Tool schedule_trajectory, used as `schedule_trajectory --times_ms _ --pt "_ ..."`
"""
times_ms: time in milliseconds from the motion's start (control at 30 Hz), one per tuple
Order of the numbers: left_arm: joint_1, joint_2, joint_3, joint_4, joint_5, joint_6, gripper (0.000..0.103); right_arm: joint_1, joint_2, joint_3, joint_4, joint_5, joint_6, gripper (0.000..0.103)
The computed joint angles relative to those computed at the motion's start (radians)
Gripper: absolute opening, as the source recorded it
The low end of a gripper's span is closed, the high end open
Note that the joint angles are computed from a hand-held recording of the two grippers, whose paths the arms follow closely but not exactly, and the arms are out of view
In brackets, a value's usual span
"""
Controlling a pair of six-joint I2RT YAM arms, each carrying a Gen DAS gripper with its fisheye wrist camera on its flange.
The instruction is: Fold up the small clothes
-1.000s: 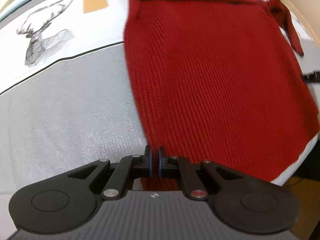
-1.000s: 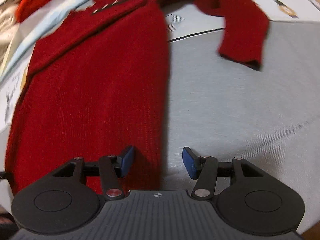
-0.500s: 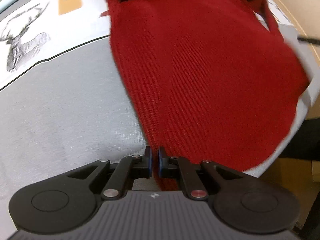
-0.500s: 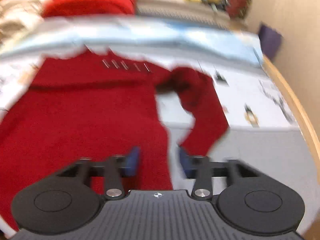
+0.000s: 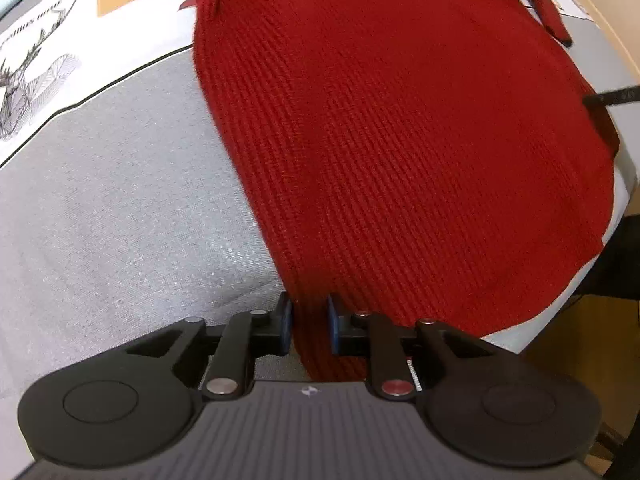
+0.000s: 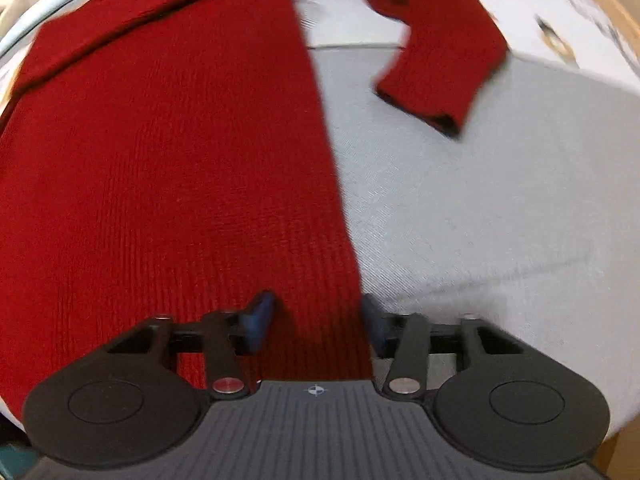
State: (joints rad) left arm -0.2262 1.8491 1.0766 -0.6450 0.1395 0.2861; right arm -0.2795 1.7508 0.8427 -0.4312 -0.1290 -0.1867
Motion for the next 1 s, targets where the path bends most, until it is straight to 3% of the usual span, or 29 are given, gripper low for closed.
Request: schedule_trajectory --times_ms 233,367,433,533,600,700,767,867,1000 --pt "0.036 -0.115 -0.077 -0.072 0.035 0.125 0.006 -0.104 -0.162 -0.06 -0.068 -0.125 -0.113 0.016" --pt "0.022 -0.135 -0.121 -0.085 -0.001 0.175 0.006 -0.135 -0.115 -0.05 -0.115 -0.113 -0.188 0.016" --pt "0.018 -0.158 -0.118 -0.097 0.01 0.178 0.007 -0.121 -0.107 -0.073 -0.098 -0.059 -0.211 0.016" --pt "0.053 -0.204 -0.115 -0.073 0.06 0.172 0.011 -0.127 -0.152 -0.098 -0.051 -0.061 -0.176 0.017" --pt "0.045 -0.238 -0.122 -0.033 0.085 0.136 0.016 -0.122 -0.214 -0.143 0.016 -0.069 -0.175 0.019" --pt "-0.003 -0.225 -0.124 0.017 0.084 0.079 0.022 -0.134 -0.197 -0.135 0.008 -0.159 -0.184 0.023" --pt "-0.059 -0.19 -0.102 0.03 0.04 0.018 0.036 -0.084 -0.123 -0.13 0.02 -0.091 -0.201 0.026" --pt "-0.117 -0.13 -0.073 0.088 -0.059 -0.016 0.04 -0.004 -0.107 -0.158 0.059 0.003 -0.236 0.027" --pt "-0.188 -0.139 -0.068 0.247 -0.119 -0.166 0.061 -0.027 -0.169 -0.153 0.069 -0.084 -0.175 0.039"
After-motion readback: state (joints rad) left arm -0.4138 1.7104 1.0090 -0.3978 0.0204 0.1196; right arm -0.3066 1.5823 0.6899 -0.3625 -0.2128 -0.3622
